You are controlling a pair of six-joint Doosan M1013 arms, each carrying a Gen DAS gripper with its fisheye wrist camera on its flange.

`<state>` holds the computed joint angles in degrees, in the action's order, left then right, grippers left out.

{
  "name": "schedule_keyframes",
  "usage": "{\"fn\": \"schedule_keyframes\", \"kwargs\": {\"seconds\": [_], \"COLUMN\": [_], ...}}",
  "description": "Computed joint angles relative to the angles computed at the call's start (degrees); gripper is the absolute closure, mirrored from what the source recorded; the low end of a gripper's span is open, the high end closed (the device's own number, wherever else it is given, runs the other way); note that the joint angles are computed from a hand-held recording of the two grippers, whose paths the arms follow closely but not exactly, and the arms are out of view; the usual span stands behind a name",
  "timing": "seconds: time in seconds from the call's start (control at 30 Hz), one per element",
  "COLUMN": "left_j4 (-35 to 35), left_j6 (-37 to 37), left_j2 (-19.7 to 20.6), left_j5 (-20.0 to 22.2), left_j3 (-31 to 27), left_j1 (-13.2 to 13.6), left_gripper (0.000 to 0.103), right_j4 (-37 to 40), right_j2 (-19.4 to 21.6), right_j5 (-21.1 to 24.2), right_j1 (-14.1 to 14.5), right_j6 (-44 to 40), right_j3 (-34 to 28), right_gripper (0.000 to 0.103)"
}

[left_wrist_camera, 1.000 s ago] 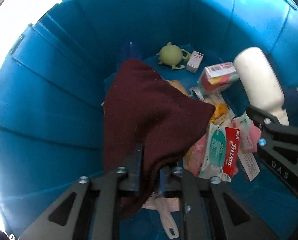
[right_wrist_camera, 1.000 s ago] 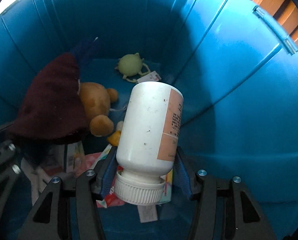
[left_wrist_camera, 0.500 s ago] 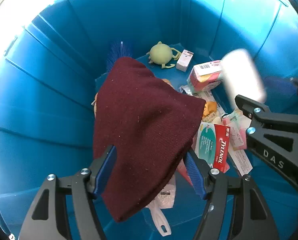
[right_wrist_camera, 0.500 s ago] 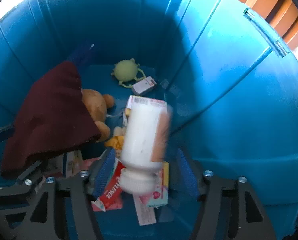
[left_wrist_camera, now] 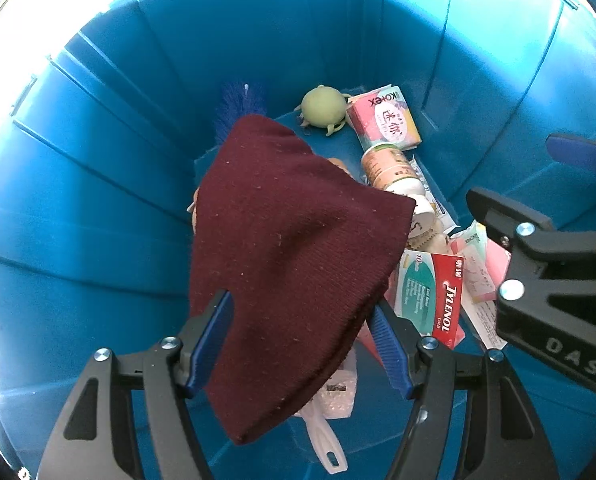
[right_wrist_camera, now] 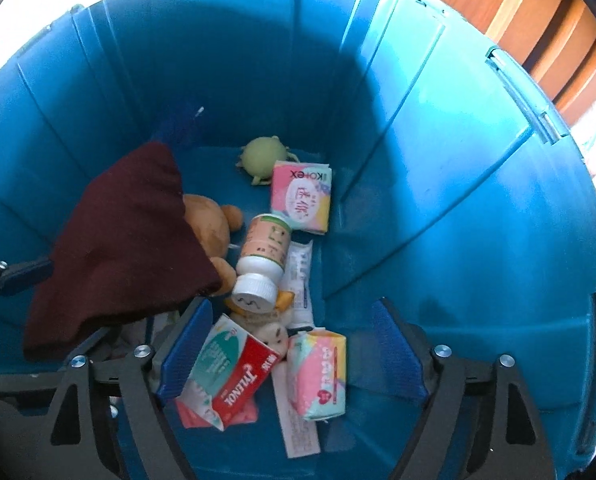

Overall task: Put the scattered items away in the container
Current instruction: 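Withdraw both tools from the crate back toward the pile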

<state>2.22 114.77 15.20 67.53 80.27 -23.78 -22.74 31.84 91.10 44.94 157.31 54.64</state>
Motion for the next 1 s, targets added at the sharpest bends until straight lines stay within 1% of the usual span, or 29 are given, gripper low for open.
{"fn": "schedule_keyframes", "kwargs": {"seconds": [0.13,0.2,0.27,0.37,0.47,0.6,0.7,0.83,0.93,1.0], "left_j4": [-0.1,-0.3,-1.0,-2.6,-5.6,-9.3,-12.7,-17.8,-20.7,-21.7], "left_j6": [-0.3,-1.2,-0.9,0.7,1.8,3.5,5.2,7.5,9.4,10.6], "left_j2": [-0.2,-0.3,-1.0,-3.1,-4.8,-6.6,-7.8,-9.1,-9.6,-9.8], "left_j5": [1.3,2.7,3.2,2.0,2.5,2.9,2.3,1.5,1.1,0.6], "left_j3": [-0.6,-1.5,-2.0,-1.9,-2.4,-3.2,-4.2,-5.4,-5.9,-5.9], "left_j1": [0.4,0.9,1.5,2.8,4.6,7.0,9.1,12.8,16.2,18.7], "left_gripper": [0.036,0.036,0.036,0.036,0.035,0.035,0.035,0.035,0.035,0.035], "right_j4": [-0.1,-0.6,-2.3,-5.8,-8.4,-12.2,-15.4,-20.2,-22.8,-24.4], "right_j2": [-0.8,-1.6,-2.2,-2.8,-3.0,-2.8,-2.3,0.3,3.3,6.8], "right_j5": [-2.3,-4.6,-6.2,-7.5,-8.0,-7.1,-6.3,-4.3,-3.1,-1.5], "right_j1": [0.0,0.2,0.6,1.6,2.5,4.3,6.0,8.6,10.2,11.2], "right_j6": [0.9,1.7,2.3,3.1,3.5,3.2,2.2,-1.1,-3.7,-6.4], "right_j3": [0.7,1.3,1.4,1.2,0.6,-1.9,-4.9,-11.8,-18.3,-24.8], "right_gripper": [0.011,0.001,0.000,0.000,0.000,0.000,0.000,0.000,0.000,0.000]}}
